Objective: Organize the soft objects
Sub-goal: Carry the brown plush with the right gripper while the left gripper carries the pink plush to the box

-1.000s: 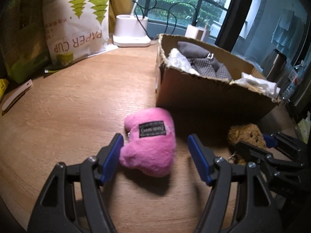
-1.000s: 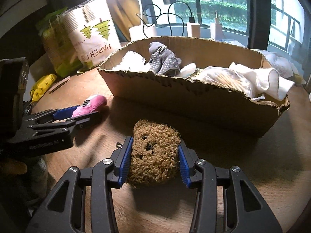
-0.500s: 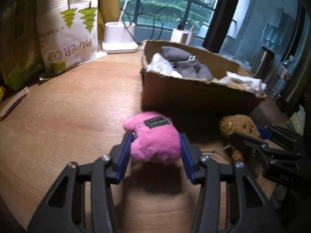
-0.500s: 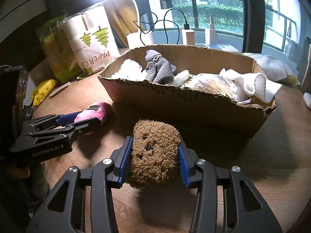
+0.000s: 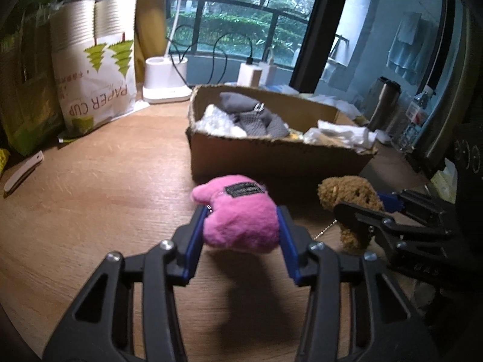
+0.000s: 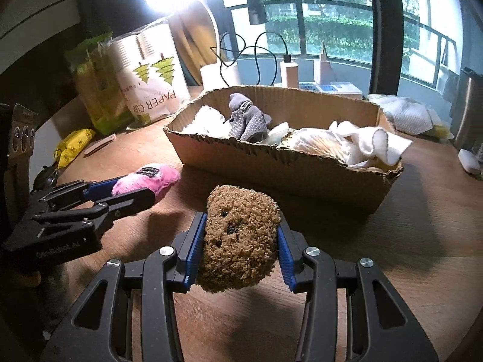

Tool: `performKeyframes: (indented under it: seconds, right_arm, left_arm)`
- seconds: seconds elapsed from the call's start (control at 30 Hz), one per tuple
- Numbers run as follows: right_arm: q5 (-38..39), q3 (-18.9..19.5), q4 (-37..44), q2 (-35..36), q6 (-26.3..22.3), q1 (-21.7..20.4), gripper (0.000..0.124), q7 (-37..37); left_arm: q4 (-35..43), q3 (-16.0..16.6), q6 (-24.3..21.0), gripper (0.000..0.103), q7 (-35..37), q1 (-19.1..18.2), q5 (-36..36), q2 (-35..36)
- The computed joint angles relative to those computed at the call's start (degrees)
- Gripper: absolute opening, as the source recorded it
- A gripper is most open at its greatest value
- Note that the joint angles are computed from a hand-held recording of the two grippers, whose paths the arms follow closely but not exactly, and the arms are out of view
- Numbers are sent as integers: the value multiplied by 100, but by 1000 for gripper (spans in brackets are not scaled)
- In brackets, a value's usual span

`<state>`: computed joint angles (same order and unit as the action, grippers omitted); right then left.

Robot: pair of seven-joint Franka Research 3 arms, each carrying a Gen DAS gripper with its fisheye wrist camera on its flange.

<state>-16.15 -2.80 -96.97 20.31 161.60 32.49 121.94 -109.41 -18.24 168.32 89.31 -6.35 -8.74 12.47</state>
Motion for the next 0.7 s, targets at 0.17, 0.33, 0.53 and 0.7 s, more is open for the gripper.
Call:
performKeyframes:
  seconds: [0.17,0.33,0.53,0.7]
  right_arm:
    - [-166,-65,-109,-140,62,49,46,135]
    - [-386,-100,-219,-295,126,55,46,301]
    - [-688,-102,-321,-464,180,-7,46,482]
    - [-808,-59,-316,-554,227,-119,46,495]
  left_arm:
    - [-70,-86,105,47,183,36,-153,-141]
    - [-70,-85,167,47,288,-28,-219,-227]
    - [28,85,181,47,-10,-220,148,-259]
    - [153,119,190,47,-160,-296,347,-253]
